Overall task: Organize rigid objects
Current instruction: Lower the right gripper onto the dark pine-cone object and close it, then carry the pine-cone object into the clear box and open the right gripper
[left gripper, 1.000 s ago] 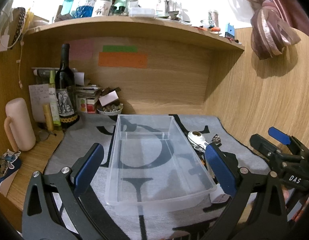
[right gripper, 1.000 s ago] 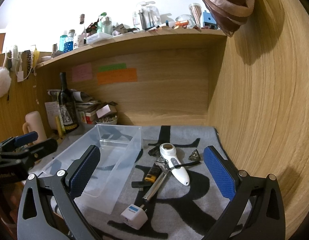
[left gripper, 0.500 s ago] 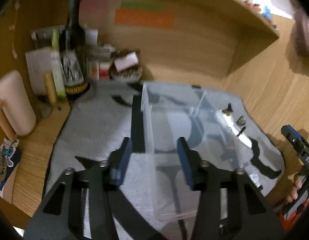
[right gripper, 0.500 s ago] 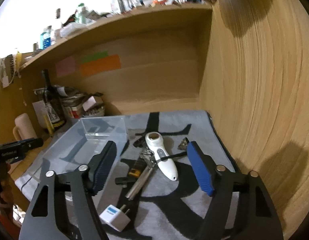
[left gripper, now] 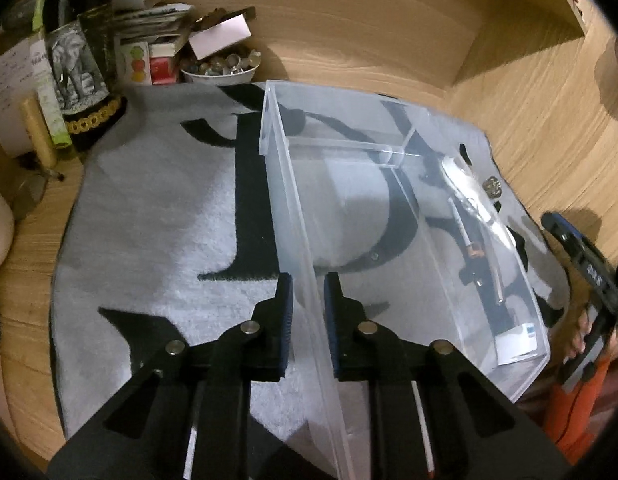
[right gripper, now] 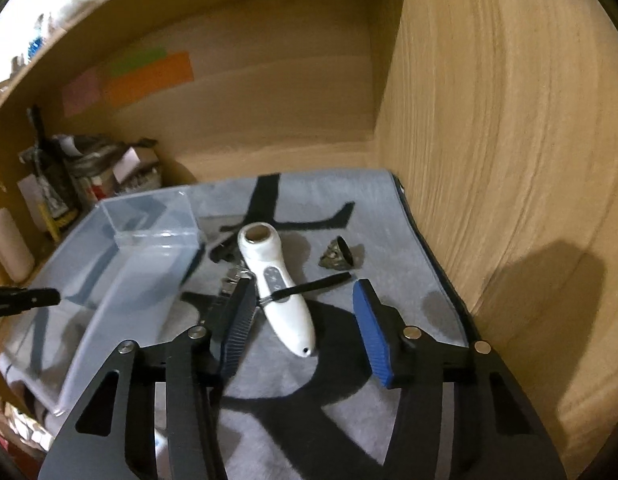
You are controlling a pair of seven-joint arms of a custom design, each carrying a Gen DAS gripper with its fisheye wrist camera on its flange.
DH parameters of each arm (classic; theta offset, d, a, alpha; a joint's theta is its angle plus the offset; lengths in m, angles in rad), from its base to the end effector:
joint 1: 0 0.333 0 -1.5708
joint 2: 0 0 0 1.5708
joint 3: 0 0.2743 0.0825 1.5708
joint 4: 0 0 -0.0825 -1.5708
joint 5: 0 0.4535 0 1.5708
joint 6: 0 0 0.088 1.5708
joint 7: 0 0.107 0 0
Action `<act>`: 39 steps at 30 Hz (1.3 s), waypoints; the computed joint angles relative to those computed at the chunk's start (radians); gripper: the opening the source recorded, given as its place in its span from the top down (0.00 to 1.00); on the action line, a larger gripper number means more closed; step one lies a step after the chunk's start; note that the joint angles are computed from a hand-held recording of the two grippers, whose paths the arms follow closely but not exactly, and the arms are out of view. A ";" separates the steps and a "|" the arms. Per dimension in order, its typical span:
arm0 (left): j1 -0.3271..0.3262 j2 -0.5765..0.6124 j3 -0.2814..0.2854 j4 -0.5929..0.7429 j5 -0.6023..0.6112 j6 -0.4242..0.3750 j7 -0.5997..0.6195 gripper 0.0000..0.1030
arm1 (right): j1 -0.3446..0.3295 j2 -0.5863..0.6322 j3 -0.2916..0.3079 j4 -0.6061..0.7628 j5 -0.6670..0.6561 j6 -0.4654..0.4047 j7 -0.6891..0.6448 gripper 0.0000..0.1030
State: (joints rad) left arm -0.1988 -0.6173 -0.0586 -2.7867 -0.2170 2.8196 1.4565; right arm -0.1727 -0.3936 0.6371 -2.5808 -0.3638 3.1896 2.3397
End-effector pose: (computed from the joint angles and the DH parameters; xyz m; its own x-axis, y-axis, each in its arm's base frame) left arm 0.4520 -0.1045 0.3841 -0.0293 -0.9770 0.2112 -0.8138 -0.0994 -0.5726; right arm 0.4618 0.2615 0.3879 0.1972 -0.9745 -0.1069 -0.5963 -0.0327 -0.8021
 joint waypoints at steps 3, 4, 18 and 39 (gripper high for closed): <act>0.015 0.003 -0.020 0.003 0.025 -0.001 -0.009 0.86 | 0.002 0.062 -0.018 0.060 -0.025 -0.059 -0.007 0.58; 0.016 0.002 -0.021 0.002 0.029 -0.003 -0.011 0.86 | -0.007 0.079 -0.014 0.080 -0.043 -0.076 0.002 0.58; 0.004 0.009 -0.003 0.003 0.017 0.008 0.019 0.85 | 0.033 0.425 -0.097 0.396 -0.152 -0.341 0.010 0.58; 0.011 0.017 -0.013 0.002 0.034 0.028 0.013 0.86 | 0.270 0.232 -0.328 0.274 -0.500 -0.141 0.302 0.70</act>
State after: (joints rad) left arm -0.1879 -0.6006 -0.0715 -2.7844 -0.1831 2.8472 1.4692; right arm 0.0974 -0.1617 0.3094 -2.3072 -0.8638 3.0490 2.6413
